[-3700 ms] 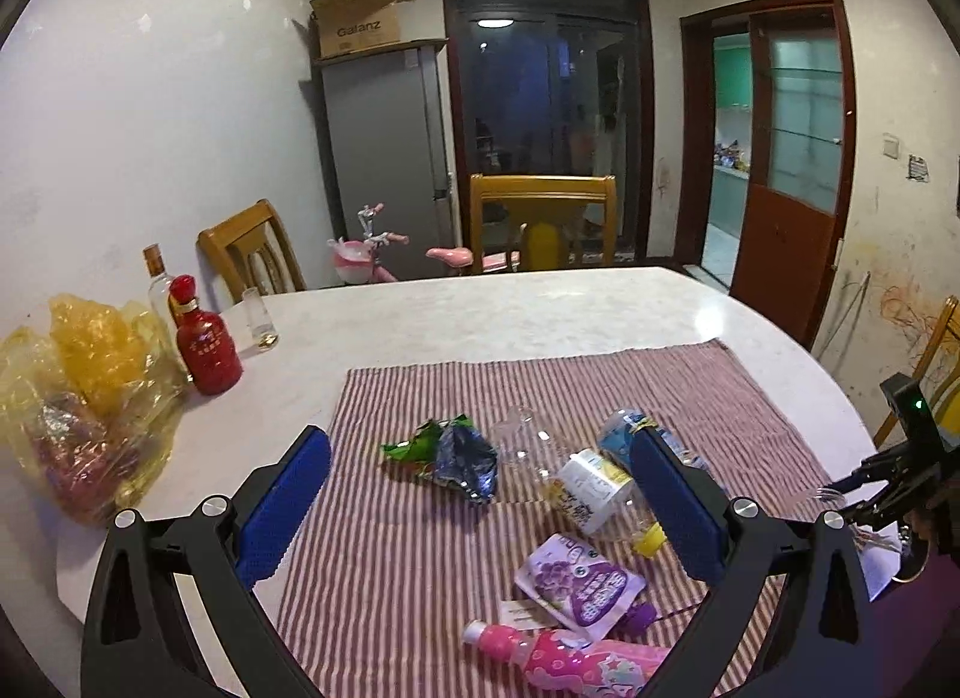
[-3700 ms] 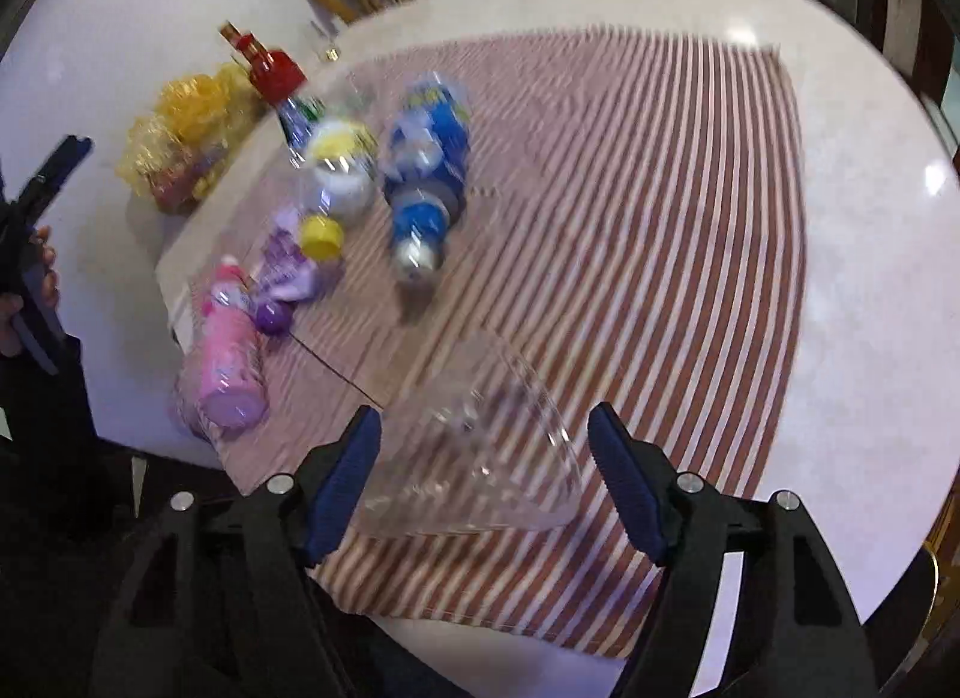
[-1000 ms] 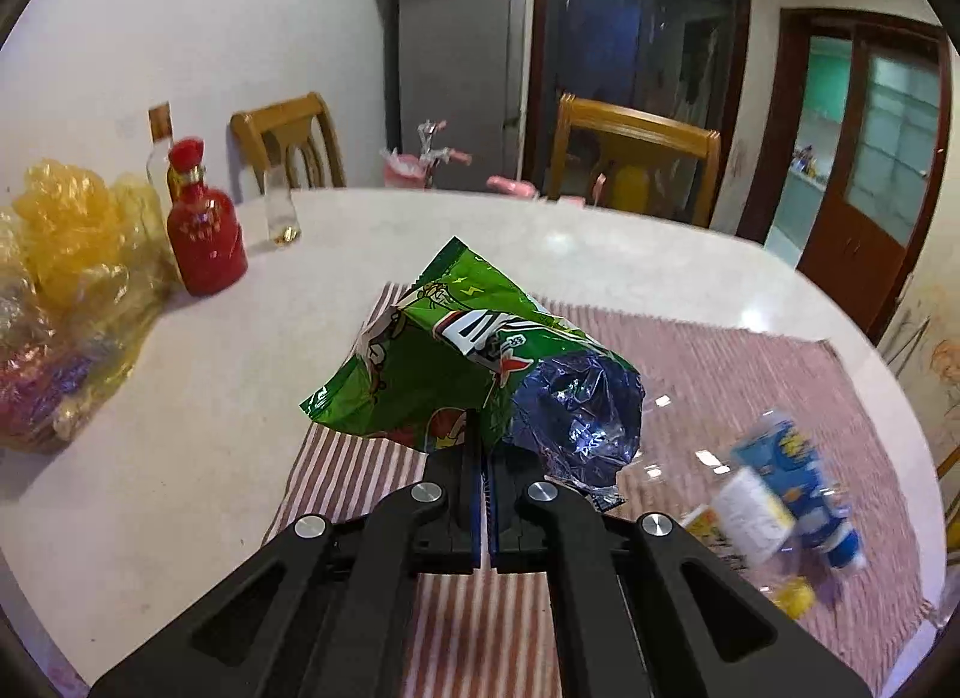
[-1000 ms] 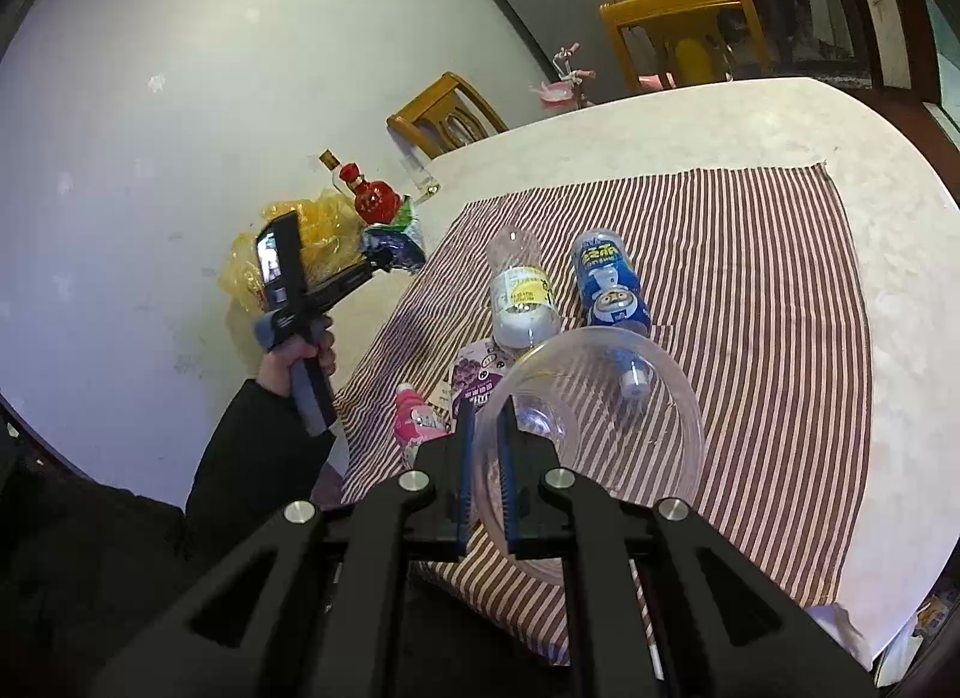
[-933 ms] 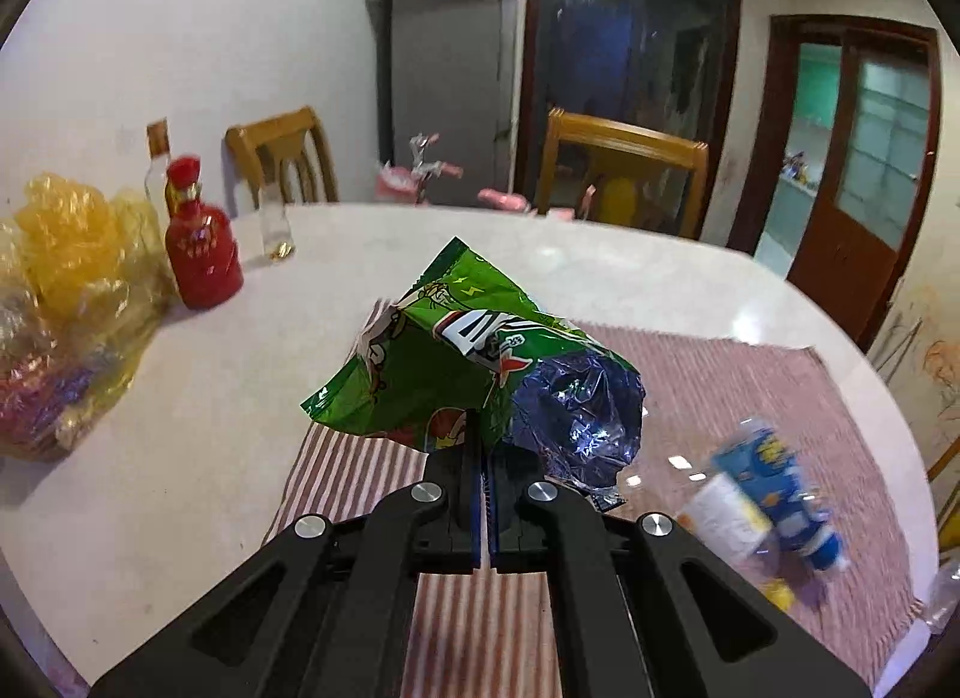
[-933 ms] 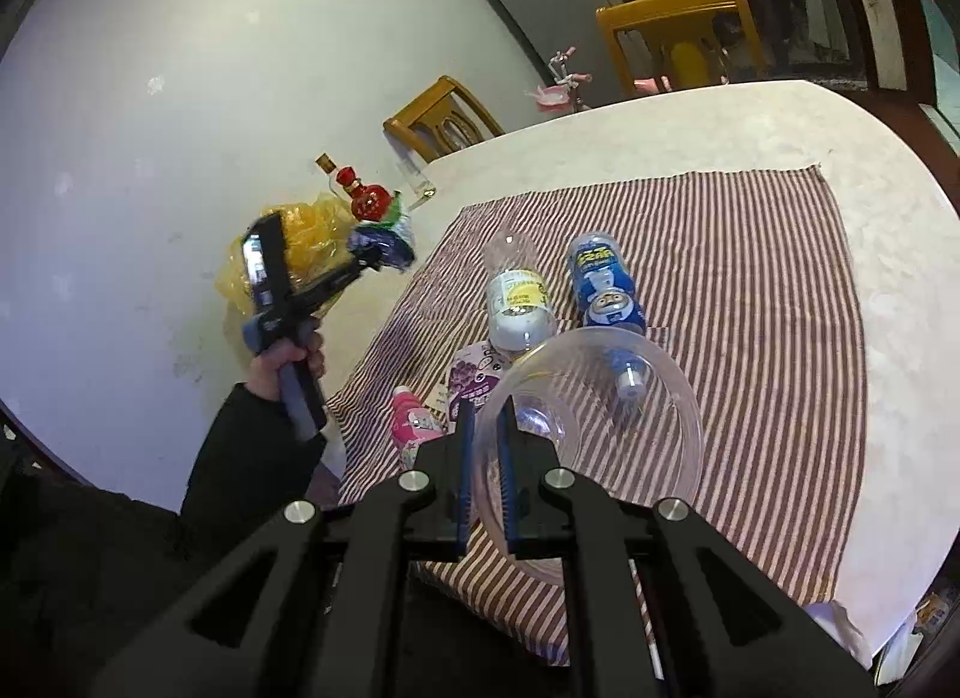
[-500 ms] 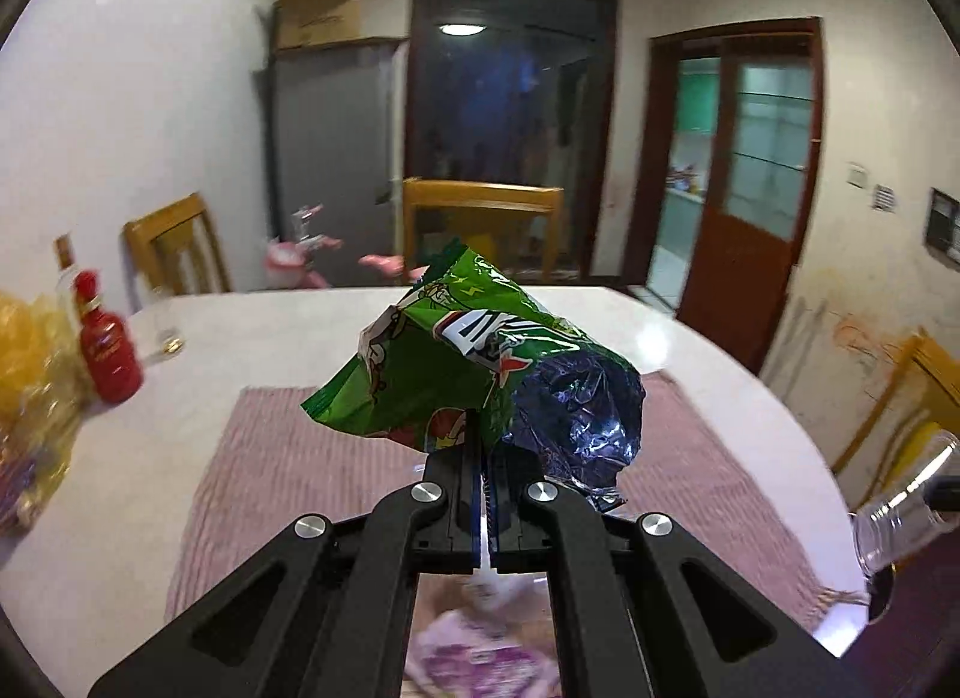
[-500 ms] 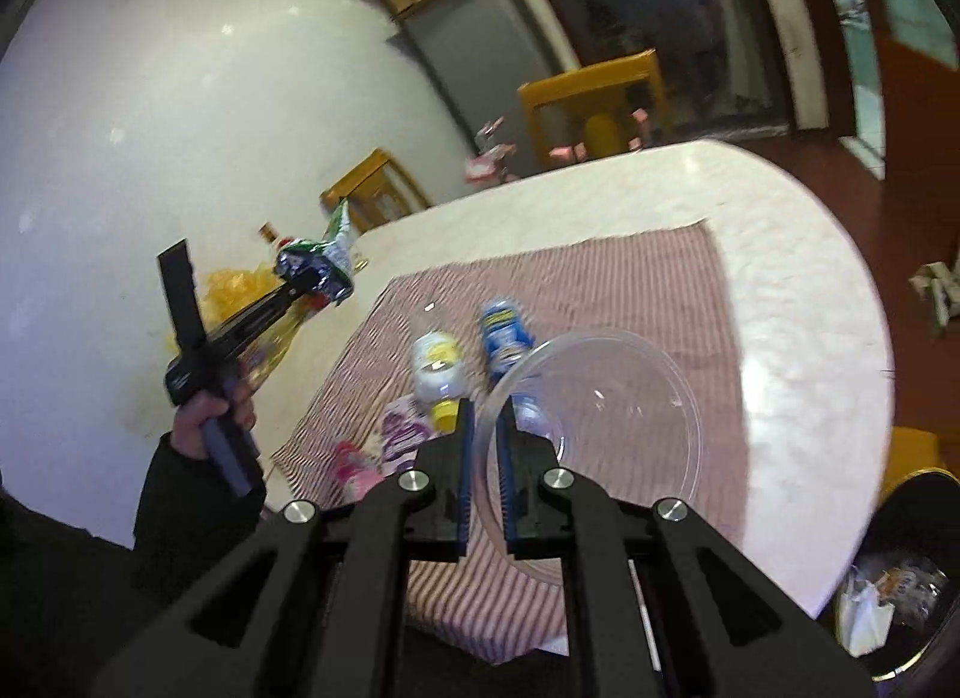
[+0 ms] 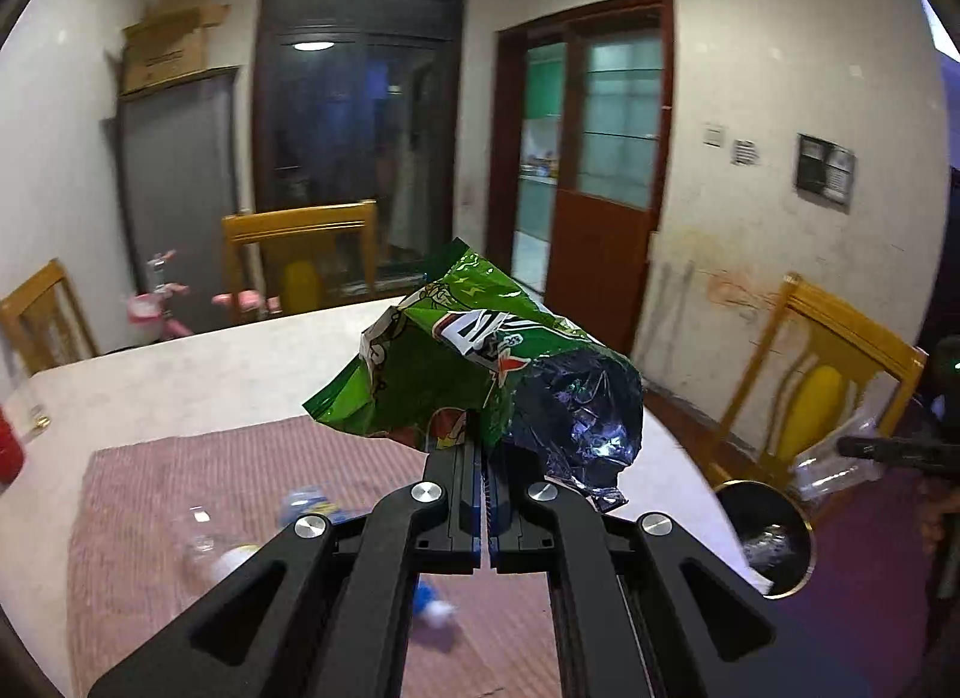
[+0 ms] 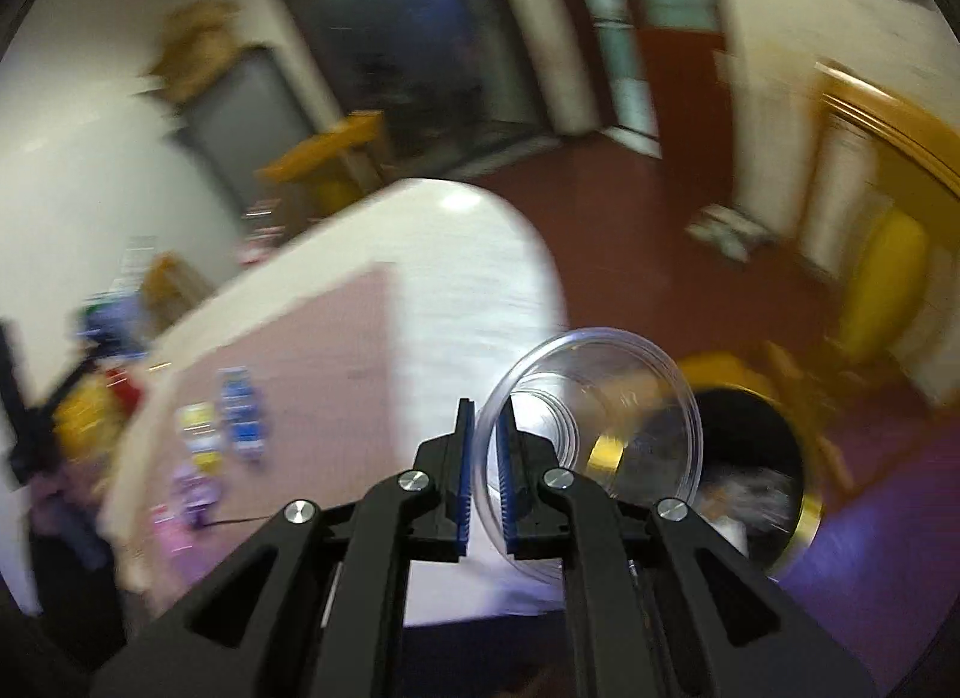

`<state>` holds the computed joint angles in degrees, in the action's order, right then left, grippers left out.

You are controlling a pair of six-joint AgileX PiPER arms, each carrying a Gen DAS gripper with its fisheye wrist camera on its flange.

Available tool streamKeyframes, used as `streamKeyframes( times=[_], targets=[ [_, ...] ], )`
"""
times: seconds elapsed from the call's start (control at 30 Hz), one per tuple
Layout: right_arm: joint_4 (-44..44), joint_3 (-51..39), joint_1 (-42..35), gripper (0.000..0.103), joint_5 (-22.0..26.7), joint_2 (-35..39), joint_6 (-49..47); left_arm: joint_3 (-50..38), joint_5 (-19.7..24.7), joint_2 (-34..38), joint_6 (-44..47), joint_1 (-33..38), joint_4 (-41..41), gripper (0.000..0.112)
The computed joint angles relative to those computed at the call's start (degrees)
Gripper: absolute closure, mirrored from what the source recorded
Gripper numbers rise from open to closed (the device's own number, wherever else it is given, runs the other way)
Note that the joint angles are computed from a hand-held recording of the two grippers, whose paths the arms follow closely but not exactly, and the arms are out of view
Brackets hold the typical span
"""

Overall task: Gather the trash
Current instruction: 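Carry both items to the black bin, opening the right then left tool inside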

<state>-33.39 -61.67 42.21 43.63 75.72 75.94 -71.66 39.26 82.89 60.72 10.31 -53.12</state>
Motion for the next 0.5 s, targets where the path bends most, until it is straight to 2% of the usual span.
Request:
streamKeyframes(
  times=[0.07, 0.17, 0.37, 0.47, 0.5],
  targets=[
    [0.17, 4.26, -3.5, 0.094, 1.42, 0.43, 2.46, 0.74, -0.32, -0.65, -1.11, -2.89, 0.42, 0.112],
    [1.39, 9.28, -8.35, 0.094, 0.21, 4.06, 3.97, 1.34, -0.61, -1.13, -1.82, -5.97, 0.84, 0.112],
    [3.28, 14.32, -14.57, 0.094, -9.46, 14.65, 4.52, 2.79, -2.43, -2.39, -4.99, -12.62, 3.49, 0.112],
    [3.14, 14.65, -16.11, 0.094, -13.06, 18.55, 5.63, 3.3, -3.27, -3.43, -6.72, -15.61, 4.95, 0.112],
    [2.93, 14.4, -15.9, 0.094, -12.9, 19.17, 6.17, 3.25, -3.42, -3.58, -7.08, -16.39, 5.34, 0.112]
  ],
)
